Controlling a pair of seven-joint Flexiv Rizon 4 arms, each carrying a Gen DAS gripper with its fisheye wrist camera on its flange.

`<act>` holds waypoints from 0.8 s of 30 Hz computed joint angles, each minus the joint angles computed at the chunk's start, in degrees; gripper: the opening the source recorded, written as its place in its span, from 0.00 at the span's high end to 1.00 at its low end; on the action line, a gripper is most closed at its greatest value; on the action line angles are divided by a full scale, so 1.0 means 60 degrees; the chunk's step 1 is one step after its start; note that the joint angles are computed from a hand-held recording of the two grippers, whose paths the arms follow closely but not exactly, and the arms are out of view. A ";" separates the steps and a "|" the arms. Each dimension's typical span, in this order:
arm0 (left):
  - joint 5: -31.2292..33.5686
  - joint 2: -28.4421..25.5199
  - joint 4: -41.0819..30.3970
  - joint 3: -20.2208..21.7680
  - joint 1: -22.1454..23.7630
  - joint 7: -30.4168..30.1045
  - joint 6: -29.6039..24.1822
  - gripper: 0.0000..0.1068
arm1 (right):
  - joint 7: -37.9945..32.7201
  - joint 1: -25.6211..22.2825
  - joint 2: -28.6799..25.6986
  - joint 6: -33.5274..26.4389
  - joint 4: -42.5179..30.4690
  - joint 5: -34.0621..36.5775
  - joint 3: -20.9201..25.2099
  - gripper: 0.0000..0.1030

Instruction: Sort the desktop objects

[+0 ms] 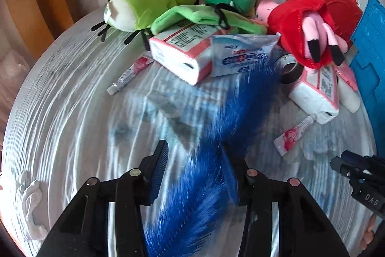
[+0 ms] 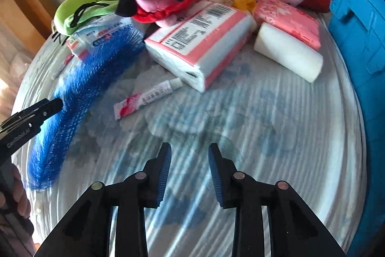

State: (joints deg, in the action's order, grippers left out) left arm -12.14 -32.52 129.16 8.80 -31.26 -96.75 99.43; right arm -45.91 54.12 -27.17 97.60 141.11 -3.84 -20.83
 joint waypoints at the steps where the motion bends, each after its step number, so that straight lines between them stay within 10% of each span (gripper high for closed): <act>1: 0.0013 0.0073 0.0130 -0.0031 0.0124 -0.0001 -0.0012 0.60 | -0.0236 -0.0306 -0.0193 -0.0160 -0.0430 0.0079 0.0187 0.63; 6: 0.0180 0.0428 0.0944 -0.0532 0.0946 0.0030 0.0139 0.58 | 0.1102 -0.0723 -0.0764 -0.0503 -0.1547 -0.0187 0.0890 0.62; 10: 0.0075 0.0458 0.1240 0.0188 0.0352 0.0026 0.0058 0.46 | 0.1605 -0.0830 -0.1447 -0.1239 -0.2510 -0.0360 0.1114 0.35; 14: 0.0231 0.0417 0.1548 -0.0690 0.1343 0.0016 0.0475 0.48 | 0.1544 -0.0704 -0.1195 -0.2280 -0.2537 -0.1717 0.1065 0.78; 19: 0.0807 0.0314 0.1652 -0.2671 0.3275 -0.0166 0.0868 0.74 | 0.1381 -0.1166 -0.0182 -0.2726 -0.1259 -0.2317 0.1861 0.88; 24: 0.1011 0.0293 0.1428 -0.3200 0.3479 -0.0355 0.0776 0.75 | 0.2047 -0.1030 0.0617 -0.2289 0.0236 -0.3057 0.1825 0.89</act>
State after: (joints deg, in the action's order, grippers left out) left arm -6.07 -30.76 137.73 -10.40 -10.39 -98.89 104.09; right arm -33.63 47.95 -23.47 83.86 142.53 -22.19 -9.89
